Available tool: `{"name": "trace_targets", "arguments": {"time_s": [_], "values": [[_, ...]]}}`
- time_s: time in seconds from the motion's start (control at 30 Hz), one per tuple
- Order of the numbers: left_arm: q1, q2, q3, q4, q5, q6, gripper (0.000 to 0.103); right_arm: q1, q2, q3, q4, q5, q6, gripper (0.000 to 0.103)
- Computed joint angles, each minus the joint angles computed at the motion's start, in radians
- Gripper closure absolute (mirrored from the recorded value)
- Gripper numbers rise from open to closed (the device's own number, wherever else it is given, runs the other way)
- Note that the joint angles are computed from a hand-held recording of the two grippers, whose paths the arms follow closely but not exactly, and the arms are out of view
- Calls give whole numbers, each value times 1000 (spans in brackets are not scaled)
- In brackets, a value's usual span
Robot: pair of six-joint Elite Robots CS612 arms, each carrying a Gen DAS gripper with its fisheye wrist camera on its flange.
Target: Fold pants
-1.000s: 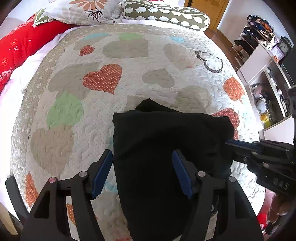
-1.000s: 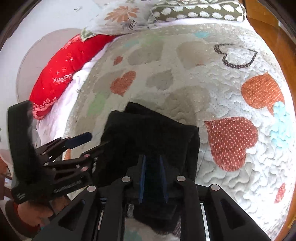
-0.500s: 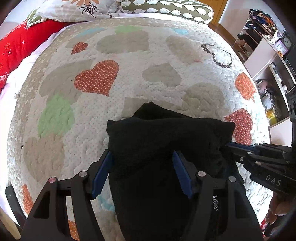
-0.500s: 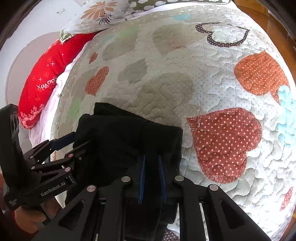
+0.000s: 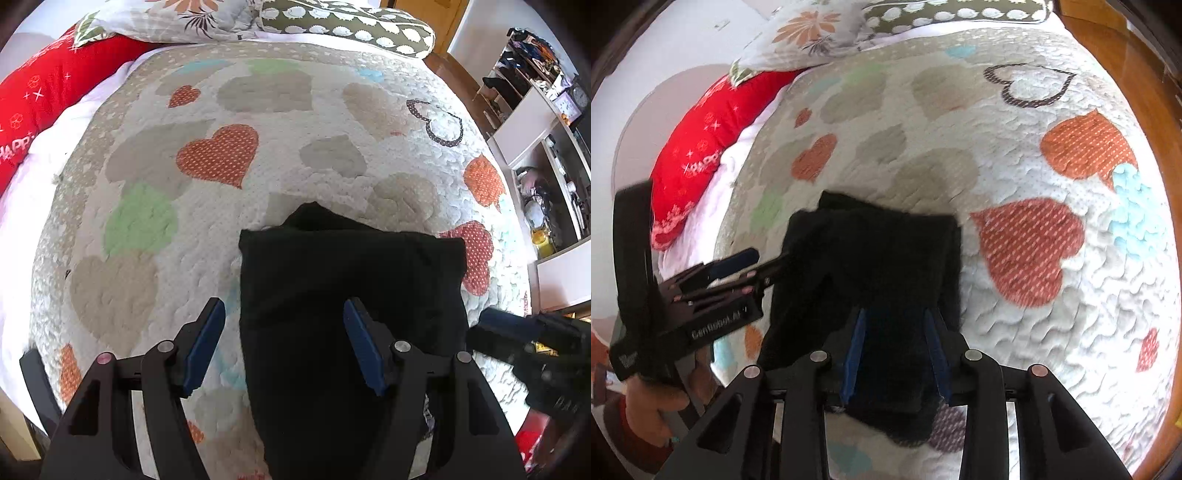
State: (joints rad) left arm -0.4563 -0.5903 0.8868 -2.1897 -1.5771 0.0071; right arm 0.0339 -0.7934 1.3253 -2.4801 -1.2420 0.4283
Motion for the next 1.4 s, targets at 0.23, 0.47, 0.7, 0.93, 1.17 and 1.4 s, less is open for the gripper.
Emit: {"name": "trace_targets", "arguments": {"time_s": [0.23, 0.47, 0.7, 0.93, 1.17, 1.4], "values": [[1, -30, 47, -6, 7, -18, 37, 16, 9, -10, 23, -2, -8, 67], [-1, -40, 72, -10, 0, 1, 37, 15, 14, -6, 26, -40, 22, 67], [-5, -38, 83, -8, 7, 10, 37, 4, 18, 26, 8, -31, 76, 58], [-3, -31, 79, 5, -4, -11, 36, 0, 9, 48, -8, -25, 85, 46], [-5, -39, 84, 0, 5, -2, 36, 2, -19, 63, -4, -27, 66, 46], [-6, -59, 104, -23, 3, 31, 36, -2, -27, 58, -3, -12, 64, 46]]}}
